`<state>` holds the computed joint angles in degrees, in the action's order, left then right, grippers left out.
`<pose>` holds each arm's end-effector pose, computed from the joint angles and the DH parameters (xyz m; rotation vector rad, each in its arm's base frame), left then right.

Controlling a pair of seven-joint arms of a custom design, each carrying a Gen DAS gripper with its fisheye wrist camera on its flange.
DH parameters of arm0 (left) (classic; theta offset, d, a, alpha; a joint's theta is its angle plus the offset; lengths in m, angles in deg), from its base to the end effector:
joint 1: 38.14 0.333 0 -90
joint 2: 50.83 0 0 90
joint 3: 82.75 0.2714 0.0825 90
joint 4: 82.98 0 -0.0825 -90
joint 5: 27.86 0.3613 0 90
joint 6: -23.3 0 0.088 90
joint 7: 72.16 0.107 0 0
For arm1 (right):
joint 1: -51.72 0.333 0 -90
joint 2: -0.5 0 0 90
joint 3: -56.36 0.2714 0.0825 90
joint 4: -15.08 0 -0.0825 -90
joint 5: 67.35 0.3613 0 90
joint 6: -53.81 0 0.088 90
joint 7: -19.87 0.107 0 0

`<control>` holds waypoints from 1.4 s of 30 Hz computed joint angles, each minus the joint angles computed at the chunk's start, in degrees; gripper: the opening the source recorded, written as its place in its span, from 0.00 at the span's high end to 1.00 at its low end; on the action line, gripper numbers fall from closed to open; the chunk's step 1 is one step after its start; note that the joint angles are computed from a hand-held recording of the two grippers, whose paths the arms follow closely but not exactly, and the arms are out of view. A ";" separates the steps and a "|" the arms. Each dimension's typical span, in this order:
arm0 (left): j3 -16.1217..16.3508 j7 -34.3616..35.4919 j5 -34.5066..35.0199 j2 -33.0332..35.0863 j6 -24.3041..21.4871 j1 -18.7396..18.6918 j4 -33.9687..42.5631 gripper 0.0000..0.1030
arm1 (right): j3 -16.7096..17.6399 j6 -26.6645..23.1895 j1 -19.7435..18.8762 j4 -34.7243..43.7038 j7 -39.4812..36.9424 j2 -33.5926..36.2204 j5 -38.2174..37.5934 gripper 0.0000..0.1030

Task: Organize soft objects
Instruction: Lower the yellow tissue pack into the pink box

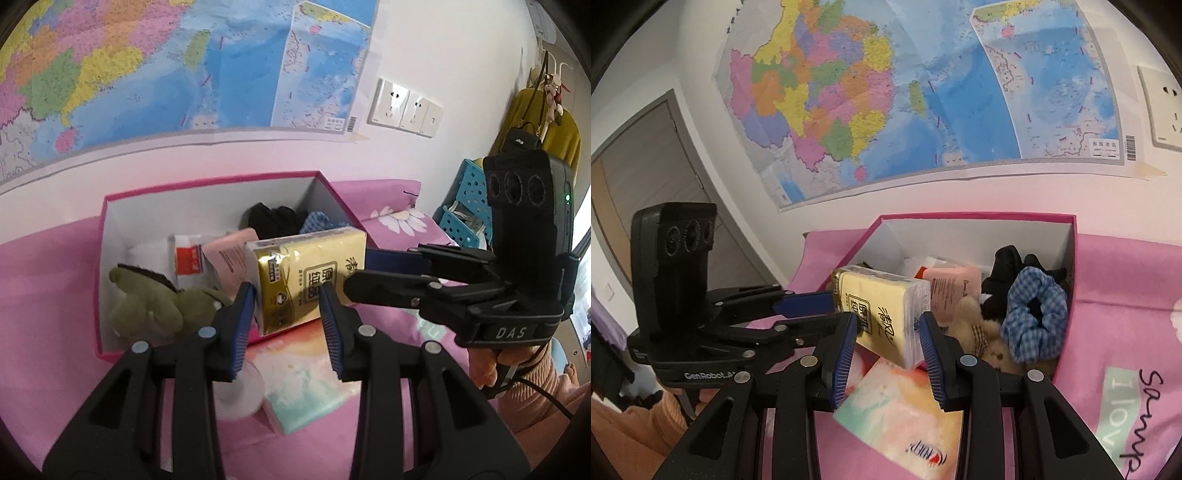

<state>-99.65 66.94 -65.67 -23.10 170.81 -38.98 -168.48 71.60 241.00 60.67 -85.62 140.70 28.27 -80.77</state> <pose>0.6738 -0.1664 0.4362 -1.2243 2.4128 -1.1921 0.6116 0.2694 0.4041 -1.5225 1.4722 -0.3648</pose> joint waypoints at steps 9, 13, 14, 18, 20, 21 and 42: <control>0.90 -3.59 3.93 3.80 -0.34 -1.34 5.38 0.63 | 3.69 -2.81 -3.24 6.14 -2.75 4.79 1.88 0.65; 1.46 -6.45 6.83 6.50 -1.33 -2.21 9.26 0.63 | 3.79 -3.60 -3.38 8.61 -3.66 6.62 3.51 0.65; 1.57 -7.19 7.61 7.29 -1.59 -2.46 10.38 0.63 | 3.36 -3.67 -3.04 9.02 -3.57 6.90 3.97 0.65; 1.60 -9.30 9.77 9.30 -2.23 -2.84 13.12 0.63 | 2.84 -5.05 -2.58 12.02 -4.17 8.84 5.32 0.65; 1.59 -9.94 10.69 9.95 -2.38 -3.00 14.02 0.63 | 2.18 -5.44 -2.04 12.91 -4.32 9.31 5.94 0.65; 1.72 -10.41 11.33 10.49 -2.64 -3.22 14.85 0.63 | 1.97 -5.64 -1.86 13.36 -4.45 9.56 6.20 0.65; 3.89 -19.11 21.34 20.96 -10.35 -6.68 32.44 0.63 | -0.64 -10.43 0.55 22.19 -7.01 14.65 10.29 0.65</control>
<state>-95.76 47.83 -44.32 -2.14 160.47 -45.66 -136.04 70.97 230.56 61.23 -63.43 133.69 42.92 -70.48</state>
